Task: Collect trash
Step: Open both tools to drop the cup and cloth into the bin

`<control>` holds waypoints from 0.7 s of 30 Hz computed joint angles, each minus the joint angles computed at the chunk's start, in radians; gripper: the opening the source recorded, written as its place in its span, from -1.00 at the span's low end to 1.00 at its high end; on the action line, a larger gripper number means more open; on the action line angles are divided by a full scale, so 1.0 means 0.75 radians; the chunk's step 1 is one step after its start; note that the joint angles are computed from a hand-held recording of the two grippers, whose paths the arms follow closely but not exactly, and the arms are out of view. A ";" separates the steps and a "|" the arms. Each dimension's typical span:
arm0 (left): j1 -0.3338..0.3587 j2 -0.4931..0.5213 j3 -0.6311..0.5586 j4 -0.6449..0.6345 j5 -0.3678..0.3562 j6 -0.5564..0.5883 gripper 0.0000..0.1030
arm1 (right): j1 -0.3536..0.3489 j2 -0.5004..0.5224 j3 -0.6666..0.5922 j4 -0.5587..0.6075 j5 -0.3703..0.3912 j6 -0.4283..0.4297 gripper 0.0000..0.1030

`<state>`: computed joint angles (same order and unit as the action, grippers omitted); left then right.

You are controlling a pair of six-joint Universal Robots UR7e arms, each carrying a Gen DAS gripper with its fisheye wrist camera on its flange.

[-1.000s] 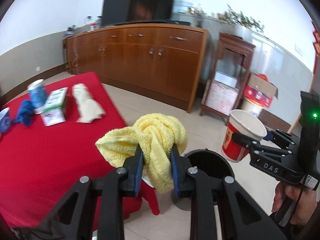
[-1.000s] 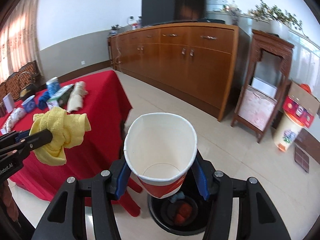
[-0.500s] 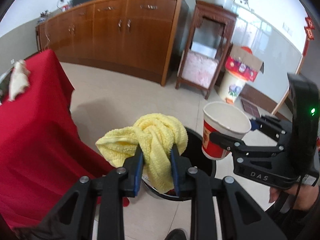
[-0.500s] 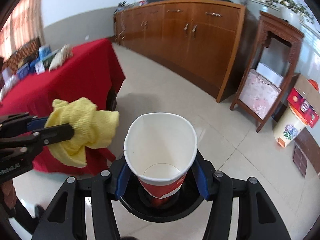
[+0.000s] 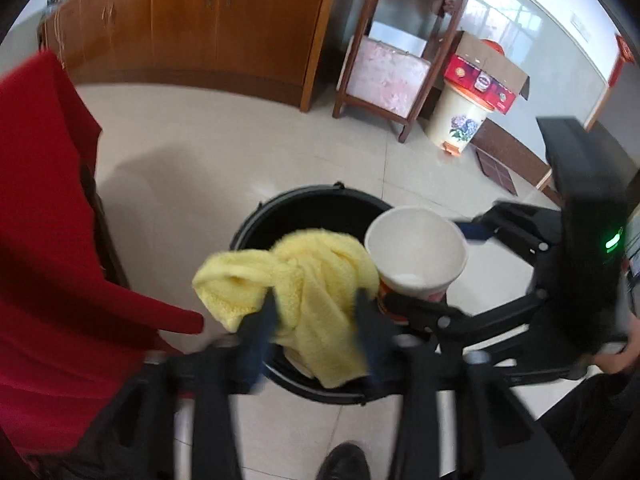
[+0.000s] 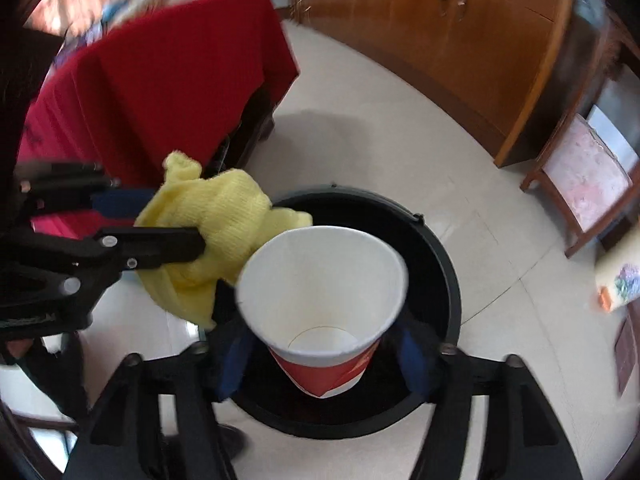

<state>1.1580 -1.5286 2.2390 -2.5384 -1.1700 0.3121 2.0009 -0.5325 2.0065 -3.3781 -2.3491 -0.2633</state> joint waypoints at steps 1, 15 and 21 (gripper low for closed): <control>0.002 0.012 0.004 -0.025 0.044 -0.012 0.37 | -0.033 0.014 0.000 -0.006 -0.029 0.004 0.99; -0.050 -0.104 0.096 -0.261 0.240 0.078 0.72 | -0.023 -0.044 0.041 -0.027 -0.047 0.178 1.00; -0.095 -0.190 0.098 -0.234 0.262 0.044 0.74 | 0.092 -0.029 -0.001 -0.137 -0.149 0.221 1.00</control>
